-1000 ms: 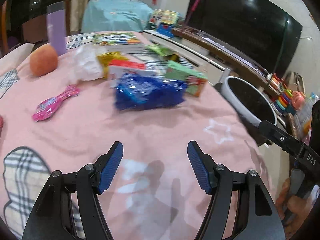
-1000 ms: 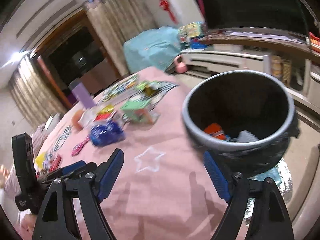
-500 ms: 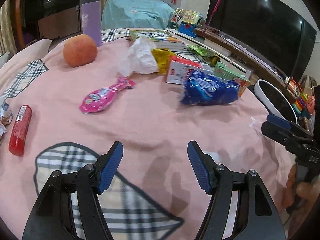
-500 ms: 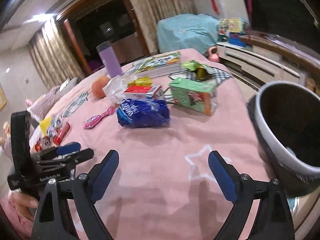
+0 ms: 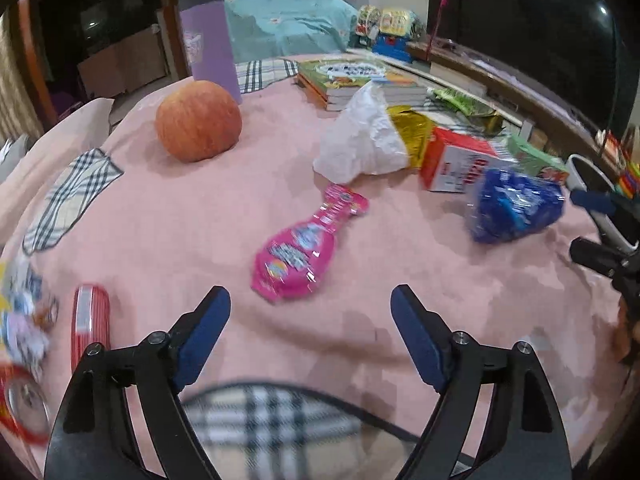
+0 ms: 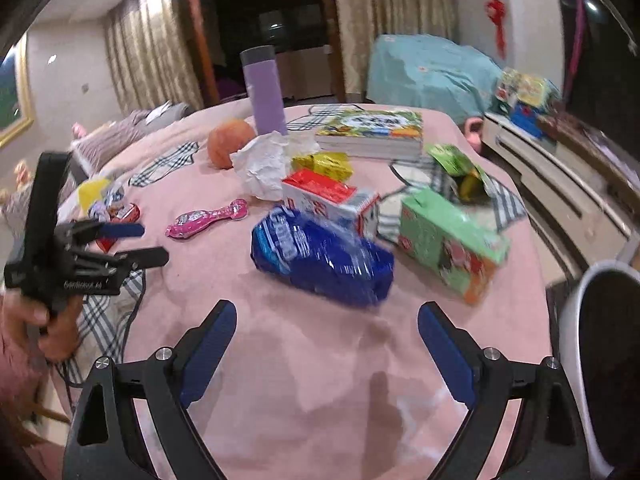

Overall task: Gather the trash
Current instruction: 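Grasp the pink bottle-shaped candy with the left tool while the right tool grasps the blue bag, then carry the pink candy and blue bag over the black bin with both tools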

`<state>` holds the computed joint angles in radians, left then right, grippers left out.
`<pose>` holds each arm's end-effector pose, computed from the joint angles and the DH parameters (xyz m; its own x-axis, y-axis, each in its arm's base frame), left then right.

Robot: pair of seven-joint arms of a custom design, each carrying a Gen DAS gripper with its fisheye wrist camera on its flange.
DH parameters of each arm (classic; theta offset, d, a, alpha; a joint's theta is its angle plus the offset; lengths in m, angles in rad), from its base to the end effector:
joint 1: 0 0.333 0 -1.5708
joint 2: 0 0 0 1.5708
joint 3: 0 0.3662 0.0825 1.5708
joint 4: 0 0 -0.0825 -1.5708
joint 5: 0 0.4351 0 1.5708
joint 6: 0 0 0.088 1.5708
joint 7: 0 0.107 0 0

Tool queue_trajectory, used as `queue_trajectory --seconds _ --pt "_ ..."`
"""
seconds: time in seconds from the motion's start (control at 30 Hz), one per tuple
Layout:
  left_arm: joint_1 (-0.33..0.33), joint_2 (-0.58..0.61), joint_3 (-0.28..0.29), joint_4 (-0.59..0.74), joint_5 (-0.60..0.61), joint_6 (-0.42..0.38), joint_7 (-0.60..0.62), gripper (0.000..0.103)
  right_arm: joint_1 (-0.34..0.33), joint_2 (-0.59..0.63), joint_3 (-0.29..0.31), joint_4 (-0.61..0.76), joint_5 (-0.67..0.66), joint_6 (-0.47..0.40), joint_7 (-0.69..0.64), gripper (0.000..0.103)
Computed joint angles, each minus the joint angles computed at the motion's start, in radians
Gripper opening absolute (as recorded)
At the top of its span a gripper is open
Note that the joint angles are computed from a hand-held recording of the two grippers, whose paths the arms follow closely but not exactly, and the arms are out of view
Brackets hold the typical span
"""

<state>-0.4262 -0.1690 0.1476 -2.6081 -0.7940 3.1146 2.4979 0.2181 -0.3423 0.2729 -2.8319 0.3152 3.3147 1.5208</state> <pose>0.4784 -0.0735 0.3818 -0.3856 -0.9216 -0.0444 -0.7054 0.3255 -0.6297 0.3851 0.1681 0.3965 0.2545 -0.9651 -0.0622 -0.6747 -0.1311 -0.7264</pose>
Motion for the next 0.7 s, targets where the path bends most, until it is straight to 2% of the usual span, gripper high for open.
queue_trajectory --seconds 0.03,0.07,0.13,0.2,0.27,0.3,0.33,0.37,0.4,0.43,0.47,0.5,0.53,0.57,0.7 --pt "0.008 0.010 -0.001 0.009 0.011 -0.009 -0.003 0.085 -0.030 0.010 0.025 0.013 -0.005 -0.006 -0.009 0.093" --pt "0.002 0.029 0.011 0.034 -0.007 -0.032 0.026 0.085 -0.031 0.025 0.018 0.028 -0.014 -0.012 -0.019 0.093" --pt "0.017 0.049 -0.002 0.058 -0.037 -0.048 0.053 0.085 0.024 0.058 -0.056 0.060 -0.034 -0.030 -0.038 0.093" --pt "0.054 0.071 -0.035 0.075 -0.009 -0.057 0.026 0.085 0.036 0.086 -0.076 0.085 -0.044 -0.041 -0.050 0.093" --pt "0.079 0.085 -0.063 0.083 -0.003 -0.057 0.024 0.084 0.017 0.107 -0.063 0.102 -0.048 -0.051 -0.051 0.093" --pt "0.089 0.087 -0.076 0.085 -0.006 -0.061 0.031 0.084 0.041 0.118 -0.092 0.111 -0.046 -0.061 -0.054 0.093" --pt "0.099 0.092 -0.089 0.085 -0.009 -0.062 0.040 0.080 0.101 0.130 -0.155 0.121 -0.036 -0.070 -0.059 0.092" --pt "0.107 0.097 -0.099 0.088 -0.020 -0.063 0.056 0.064 0.155 0.136 -0.210 0.124 -0.020 -0.074 -0.069 0.091" --pt "0.118 0.098 -0.111 0.089 -0.019 -0.071 0.062 0.058 0.175 0.138 -0.230 0.126 -0.012 -0.080 -0.070 0.091" --pt "0.117 0.093 -0.115 0.092 -0.074 -0.080 0.112 0.052 0.159 0.141 -0.216 0.126 -0.012 -0.085 -0.062 0.084" --pt "0.127 0.089 -0.127 0.090 -0.085 -0.080 0.121 0.048 0.137 0.140 -0.195 0.125 -0.011 -0.096 -0.058 0.068" --pt "0.139 0.083 -0.141 0.086 -0.085 -0.080 0.117 0.048 0.121 0.136 -0.181 0.124 -0.011 -0.110 -0.049 0.060" --pt "0.149 0.081 -0.153 0.085 -0.092 -0.083 0.121 0.048 0.131 0.131 -0.192 0.119 0.000 -0.118 -0.046 0.050" --pt "0.154 0.072 -0.160 0.081 -0.121 -0.091 0.144 0.048 0.134 0.125 -0.193 0.113 0.007 -0.117 -0.041 0.045" --pt "0.153 0.028 -0.177 0.051 -0.185 -0.113 0.190 0.047 0.205 0.070 -0.246 0.063 0.051 -0.086 -0.033 0.038"
